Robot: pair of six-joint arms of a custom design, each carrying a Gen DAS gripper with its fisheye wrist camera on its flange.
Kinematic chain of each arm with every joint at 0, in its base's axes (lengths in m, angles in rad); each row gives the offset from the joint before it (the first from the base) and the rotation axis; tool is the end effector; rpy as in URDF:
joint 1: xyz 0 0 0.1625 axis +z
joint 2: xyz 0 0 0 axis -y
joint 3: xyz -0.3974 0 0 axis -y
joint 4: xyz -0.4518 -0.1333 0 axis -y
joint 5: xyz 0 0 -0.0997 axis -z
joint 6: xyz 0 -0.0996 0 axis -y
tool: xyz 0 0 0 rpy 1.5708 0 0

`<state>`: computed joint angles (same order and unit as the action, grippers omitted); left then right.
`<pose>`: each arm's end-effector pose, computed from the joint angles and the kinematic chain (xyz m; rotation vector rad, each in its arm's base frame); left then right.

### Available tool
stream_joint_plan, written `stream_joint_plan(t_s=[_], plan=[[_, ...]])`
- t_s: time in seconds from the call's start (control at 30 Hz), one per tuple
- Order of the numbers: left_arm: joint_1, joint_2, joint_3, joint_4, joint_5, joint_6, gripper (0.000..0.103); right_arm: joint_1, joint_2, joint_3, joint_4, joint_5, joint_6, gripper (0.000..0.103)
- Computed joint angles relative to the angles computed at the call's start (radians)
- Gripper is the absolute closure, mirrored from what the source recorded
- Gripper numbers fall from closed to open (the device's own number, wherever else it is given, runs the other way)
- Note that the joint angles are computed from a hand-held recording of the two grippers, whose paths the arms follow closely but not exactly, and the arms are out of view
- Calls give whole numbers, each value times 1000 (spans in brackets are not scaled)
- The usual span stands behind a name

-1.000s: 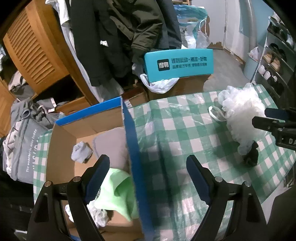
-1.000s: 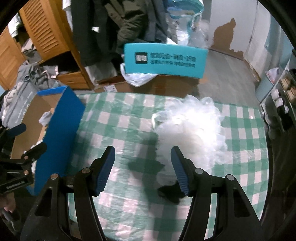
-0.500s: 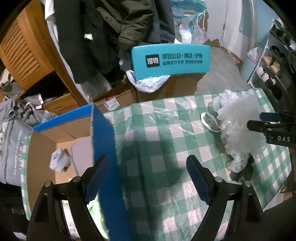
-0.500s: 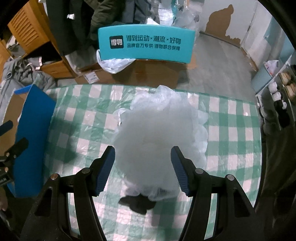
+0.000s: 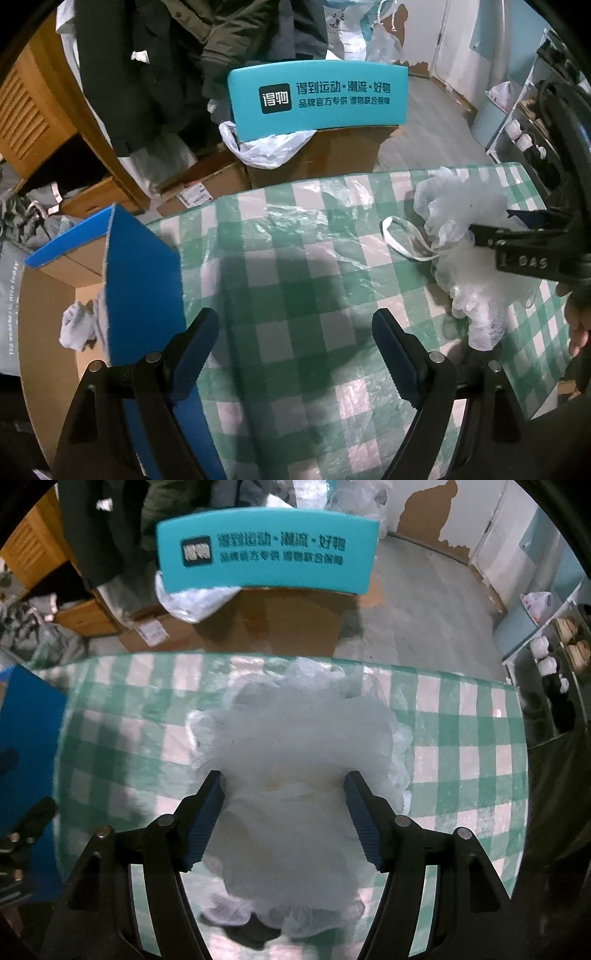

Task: Organize soft objects
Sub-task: 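Grasp the white mesh bath puff with the right tool, then grasp the black sock with the left tool while the right tool holds the puff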

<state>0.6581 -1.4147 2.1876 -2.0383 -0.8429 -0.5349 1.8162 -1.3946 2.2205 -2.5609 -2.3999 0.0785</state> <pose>-0.2403 -0.4380 0.1387 0.5848 2.3149 -0.3264 0.1760 -0.4562 0.1715 0.1099 -2.3239 0.3538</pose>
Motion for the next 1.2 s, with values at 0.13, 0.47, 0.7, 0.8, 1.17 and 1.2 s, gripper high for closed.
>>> stream_joint_plan(t_s=[0.13, 0.47, 0.7, 0.8, 1.17, 1.2], plan=[[8, 22, -8, -31, -15, 16, 17, -31, -13, 8, 23, 13, 23, 24], [24, 68, -18, -56, -48, 28, 17, -105, -33, 41, 76, 116, 69, 17], [32, 87, -15, -47, -49, 32, 17, -75, 2, 56, 31, 57, 31, 32], [33, 85, -13, -37, -53, 21, 17, -58, -10, 64, 7, 44, 1, 44], [-31, 88, -4, -58, -64, 51, 17, 11, -115, 103, -173, 23, -65, 49], [-38, 92, -3, -57, -66, 52, 17, 12, -117, 100, -172, 24, -58, 49]])
